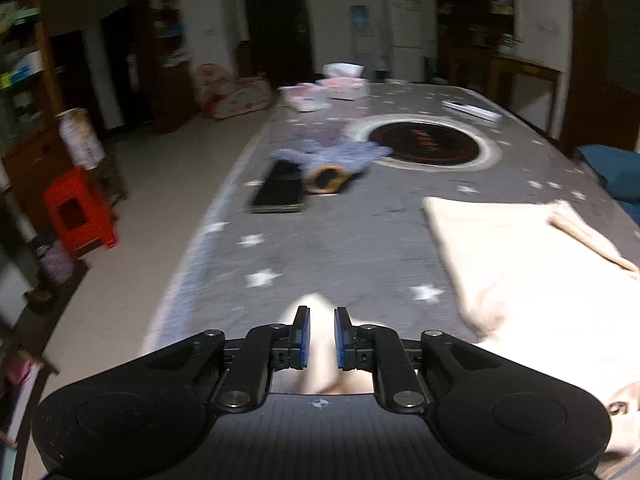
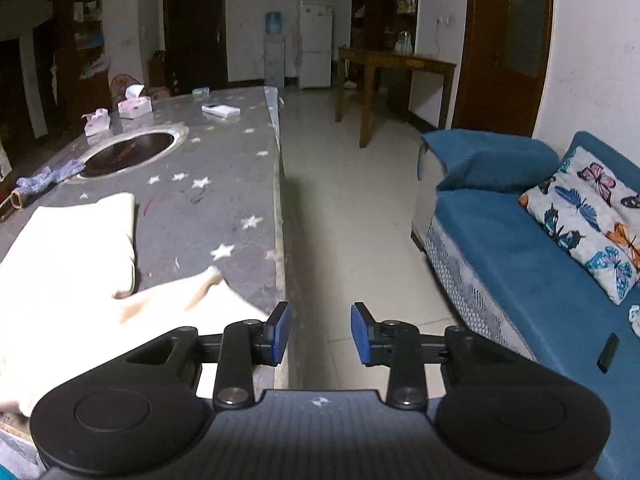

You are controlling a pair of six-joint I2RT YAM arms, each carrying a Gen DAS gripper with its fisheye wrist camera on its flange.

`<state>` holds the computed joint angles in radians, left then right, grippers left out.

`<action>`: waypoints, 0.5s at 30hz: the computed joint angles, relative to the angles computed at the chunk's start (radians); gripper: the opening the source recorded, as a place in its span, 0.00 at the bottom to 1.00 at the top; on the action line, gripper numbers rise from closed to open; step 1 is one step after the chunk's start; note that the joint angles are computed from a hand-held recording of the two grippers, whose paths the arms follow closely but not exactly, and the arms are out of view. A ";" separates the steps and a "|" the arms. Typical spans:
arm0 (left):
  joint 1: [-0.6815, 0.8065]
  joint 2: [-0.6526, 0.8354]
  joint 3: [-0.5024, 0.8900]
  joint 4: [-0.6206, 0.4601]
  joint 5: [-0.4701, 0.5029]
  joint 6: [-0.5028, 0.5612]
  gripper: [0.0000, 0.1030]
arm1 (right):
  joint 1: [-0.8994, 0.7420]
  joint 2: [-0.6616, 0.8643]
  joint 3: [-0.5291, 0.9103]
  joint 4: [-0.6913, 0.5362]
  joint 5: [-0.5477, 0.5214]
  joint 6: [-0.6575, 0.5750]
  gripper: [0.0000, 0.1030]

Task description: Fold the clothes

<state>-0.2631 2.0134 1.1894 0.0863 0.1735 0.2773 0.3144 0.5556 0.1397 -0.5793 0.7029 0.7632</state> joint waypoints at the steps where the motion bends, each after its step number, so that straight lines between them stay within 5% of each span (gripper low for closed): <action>1: -0.020 0.008 0.009 -0.006 0.009 0.002 0.14 | -0.009 0.014 0.002 0.033 -0.008 -0.026 0.32; 10: -0.170 0.115 0.144 -0.081 0.076 0.003 0.15 | -0.083 0.578 0.085 0.722 -0.274 -0.334 0.33; 15: -0.216 0.207 0.257 -0.139 0.077 0.006 0.19 | -0.090 0.875 0.227 0.909 -0.411 -0.437 0.33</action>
<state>-0.4796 2.2205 1.4461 -0.0531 0.2510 0.2837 0.2246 1.4301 0.3671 0.3301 0.2923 0.3266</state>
